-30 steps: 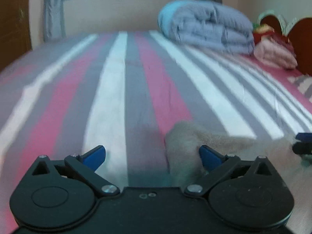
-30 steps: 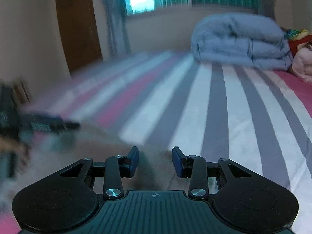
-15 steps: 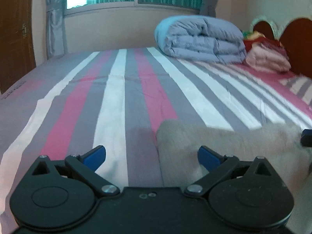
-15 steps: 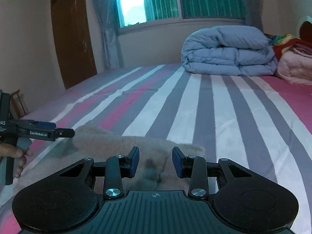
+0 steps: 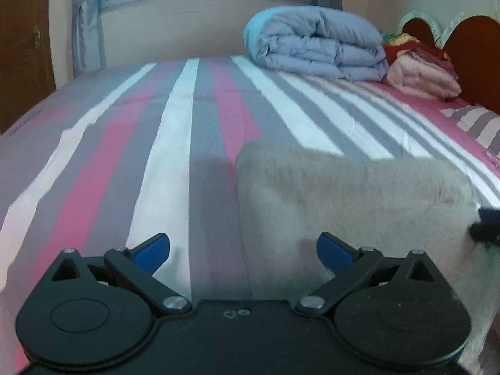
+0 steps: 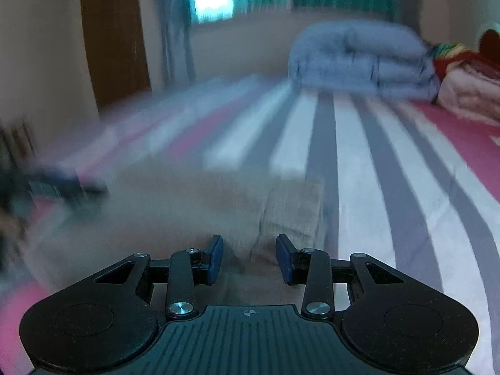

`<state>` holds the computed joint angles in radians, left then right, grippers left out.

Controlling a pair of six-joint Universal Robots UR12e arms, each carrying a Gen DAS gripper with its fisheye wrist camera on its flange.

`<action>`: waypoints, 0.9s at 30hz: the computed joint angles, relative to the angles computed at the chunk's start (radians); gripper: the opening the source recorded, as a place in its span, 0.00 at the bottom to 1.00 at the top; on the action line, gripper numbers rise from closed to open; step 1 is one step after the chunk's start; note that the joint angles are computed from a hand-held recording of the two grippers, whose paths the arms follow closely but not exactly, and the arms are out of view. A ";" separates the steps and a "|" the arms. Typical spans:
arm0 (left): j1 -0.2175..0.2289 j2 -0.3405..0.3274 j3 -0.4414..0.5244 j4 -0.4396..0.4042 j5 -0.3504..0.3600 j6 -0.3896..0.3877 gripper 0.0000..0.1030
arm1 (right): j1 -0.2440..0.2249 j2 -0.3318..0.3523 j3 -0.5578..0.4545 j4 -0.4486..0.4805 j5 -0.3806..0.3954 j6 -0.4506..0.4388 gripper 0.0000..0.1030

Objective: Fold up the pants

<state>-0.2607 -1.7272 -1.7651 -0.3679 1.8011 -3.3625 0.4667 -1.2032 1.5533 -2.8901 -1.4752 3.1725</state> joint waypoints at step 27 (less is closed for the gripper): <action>-0.021 0.145 -0.186 0.114 -0.022 -0.207 0.93 | -0.035 -0.133 0.157 -0.140 0.024 0.330 0.47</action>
